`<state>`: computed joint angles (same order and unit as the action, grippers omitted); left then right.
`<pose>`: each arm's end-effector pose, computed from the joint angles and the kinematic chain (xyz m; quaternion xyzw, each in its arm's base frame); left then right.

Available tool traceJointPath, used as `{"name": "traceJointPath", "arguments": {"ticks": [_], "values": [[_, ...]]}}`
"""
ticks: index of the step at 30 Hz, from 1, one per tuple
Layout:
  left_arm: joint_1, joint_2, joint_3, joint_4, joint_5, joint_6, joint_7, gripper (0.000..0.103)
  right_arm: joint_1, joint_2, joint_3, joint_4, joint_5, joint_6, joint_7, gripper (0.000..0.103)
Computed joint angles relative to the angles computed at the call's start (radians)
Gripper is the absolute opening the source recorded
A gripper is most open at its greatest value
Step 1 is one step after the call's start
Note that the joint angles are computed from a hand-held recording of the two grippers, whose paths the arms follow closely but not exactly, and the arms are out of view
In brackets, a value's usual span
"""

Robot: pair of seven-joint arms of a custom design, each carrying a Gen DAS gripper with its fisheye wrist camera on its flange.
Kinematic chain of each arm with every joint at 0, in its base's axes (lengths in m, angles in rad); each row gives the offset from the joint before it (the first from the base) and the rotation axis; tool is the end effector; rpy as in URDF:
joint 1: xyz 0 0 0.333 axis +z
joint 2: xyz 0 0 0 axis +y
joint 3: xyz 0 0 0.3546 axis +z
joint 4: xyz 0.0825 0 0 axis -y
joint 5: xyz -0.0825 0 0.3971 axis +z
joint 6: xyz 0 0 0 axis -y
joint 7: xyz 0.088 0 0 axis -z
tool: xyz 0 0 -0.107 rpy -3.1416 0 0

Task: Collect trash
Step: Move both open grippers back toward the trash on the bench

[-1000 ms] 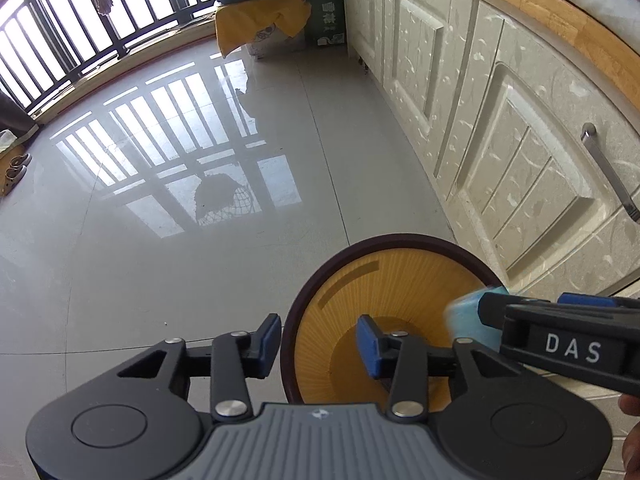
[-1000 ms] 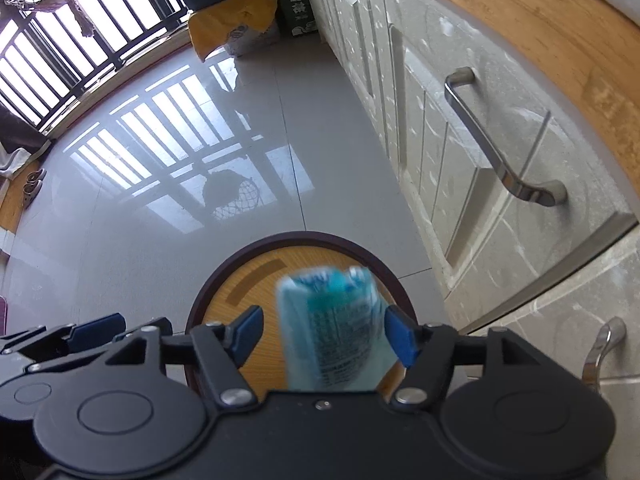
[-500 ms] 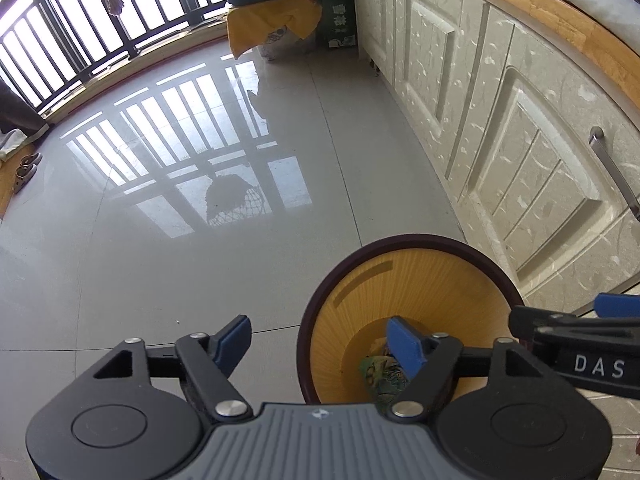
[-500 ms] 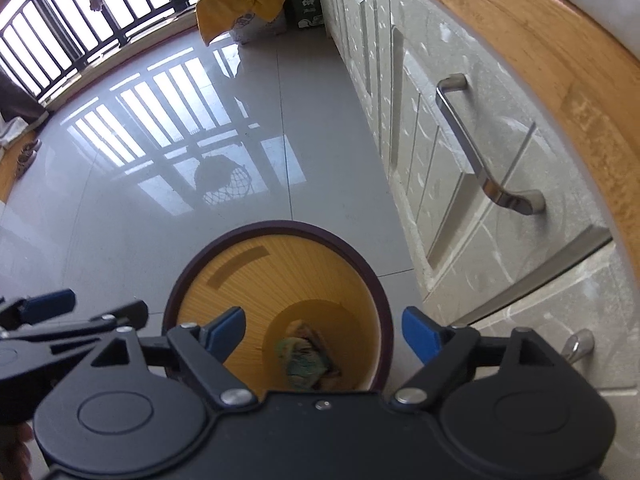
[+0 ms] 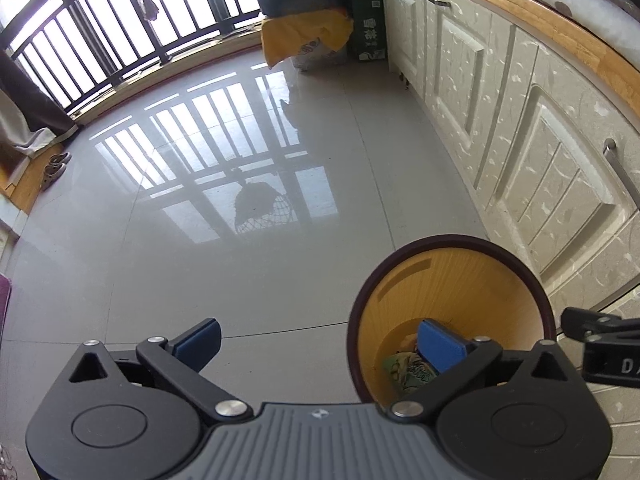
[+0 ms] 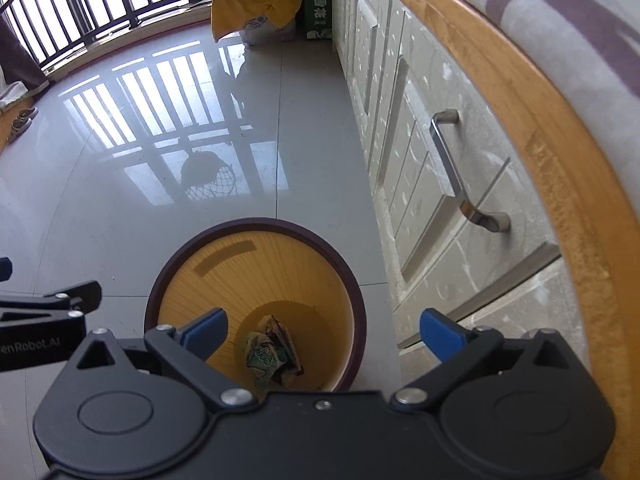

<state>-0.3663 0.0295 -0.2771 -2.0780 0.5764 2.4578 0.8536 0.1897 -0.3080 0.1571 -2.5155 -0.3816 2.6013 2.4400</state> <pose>0.4770 -0.3565 0.4832 -0.5665 0.7784 -0.1452 0.2280 0.4305 0.1664 0.4578 -0.6033 0.7606 -0.1813 0.1569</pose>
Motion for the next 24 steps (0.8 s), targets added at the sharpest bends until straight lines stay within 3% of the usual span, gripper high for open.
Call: {"name": "traceJointPath", "arguments": {"ticks": [11,24], "values": [[0.036,-0.14,-0.016,-0.088,-0.057,0.045,0.031,0.103,0.008,-0.108,0.06,0.015,-0.065,-0.073,0.049,0.103],[0.088,-0.311,-0.069,-0.148,-0.075,0.156,0.027,0.103,-0.002,-0.307,0.124,0.007,-0.109,-0.181,0.134,0.103]]}}
